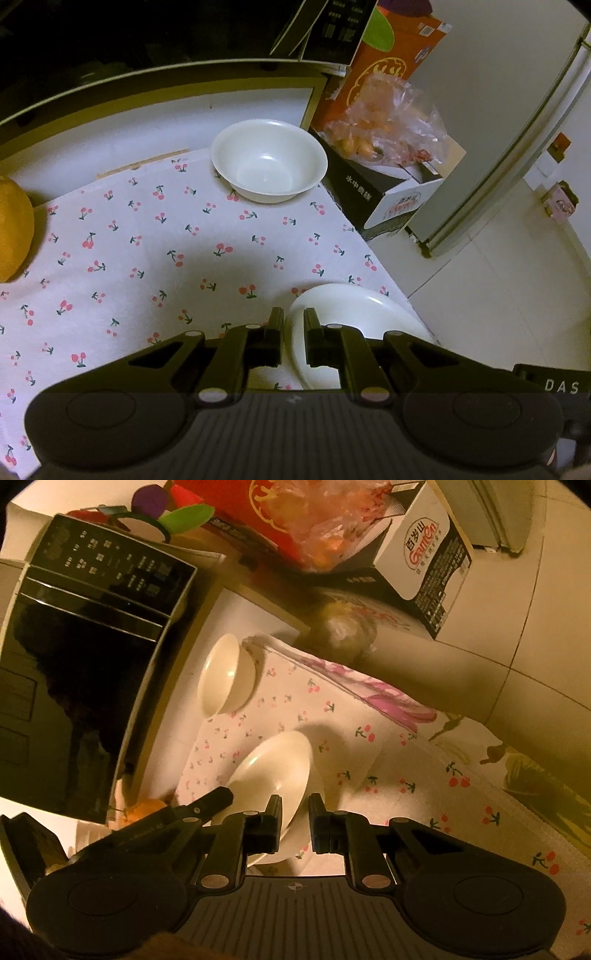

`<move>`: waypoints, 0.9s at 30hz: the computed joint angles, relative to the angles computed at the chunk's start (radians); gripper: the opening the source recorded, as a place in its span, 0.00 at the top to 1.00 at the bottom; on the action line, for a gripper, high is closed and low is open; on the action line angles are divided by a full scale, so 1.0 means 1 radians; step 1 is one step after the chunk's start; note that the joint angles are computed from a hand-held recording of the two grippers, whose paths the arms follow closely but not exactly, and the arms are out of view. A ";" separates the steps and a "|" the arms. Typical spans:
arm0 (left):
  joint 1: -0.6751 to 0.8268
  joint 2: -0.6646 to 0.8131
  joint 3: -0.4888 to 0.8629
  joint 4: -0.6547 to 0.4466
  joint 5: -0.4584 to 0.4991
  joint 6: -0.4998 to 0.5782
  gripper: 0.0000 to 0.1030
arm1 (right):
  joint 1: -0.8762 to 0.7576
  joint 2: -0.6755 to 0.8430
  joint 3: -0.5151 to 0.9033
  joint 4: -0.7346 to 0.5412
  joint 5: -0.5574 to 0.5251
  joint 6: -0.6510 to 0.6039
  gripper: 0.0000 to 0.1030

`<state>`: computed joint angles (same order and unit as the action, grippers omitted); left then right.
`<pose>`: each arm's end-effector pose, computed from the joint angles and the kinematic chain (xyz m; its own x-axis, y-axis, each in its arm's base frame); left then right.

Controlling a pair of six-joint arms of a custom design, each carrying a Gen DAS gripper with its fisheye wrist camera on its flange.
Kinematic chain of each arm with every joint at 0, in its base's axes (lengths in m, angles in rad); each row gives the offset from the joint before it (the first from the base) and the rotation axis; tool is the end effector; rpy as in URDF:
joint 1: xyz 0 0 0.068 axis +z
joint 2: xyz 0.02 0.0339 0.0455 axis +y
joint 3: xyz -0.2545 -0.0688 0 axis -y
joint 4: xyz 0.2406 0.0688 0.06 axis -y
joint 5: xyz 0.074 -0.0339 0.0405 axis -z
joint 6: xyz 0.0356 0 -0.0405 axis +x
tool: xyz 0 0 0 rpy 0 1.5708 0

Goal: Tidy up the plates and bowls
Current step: 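Lift the bowl and carry it over the bowl beside the plates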

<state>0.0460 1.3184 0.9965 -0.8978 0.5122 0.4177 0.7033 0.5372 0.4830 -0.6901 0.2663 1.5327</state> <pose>0.2403 -0.0064 0.2421 -0.8053 0.3169 -0.5010 0.4978 0.8205 -0.2811 0.1010 0.0734 0.2172 -0.4956 0.8437 -0.2062 0.4982 0.4706 0.7282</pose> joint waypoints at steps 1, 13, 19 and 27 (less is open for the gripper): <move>0.001 -0.007 0.001 -0.003 -0.001 0.000 0.91 | 0.001 -0.006 0.005 -0.005 0.004 -0.002 0.86; 0.098 -0.088 0.047 -0.107 0.035 0.040 0.91 | 0.063 -0.020 0.059 -0.008 0.042 -0.001 0.85; 0.169 -0.138 0.062 -0.167 0.039 0.080 0.91 | 0.152 0.008 0.093 0.000 0.092 0.005 0.85; 0.337 -0.197 0.075 -0.259 0.078 0.205 0.91 | 0.299 0.104 0.166 0.013 0.179 0.019 0.85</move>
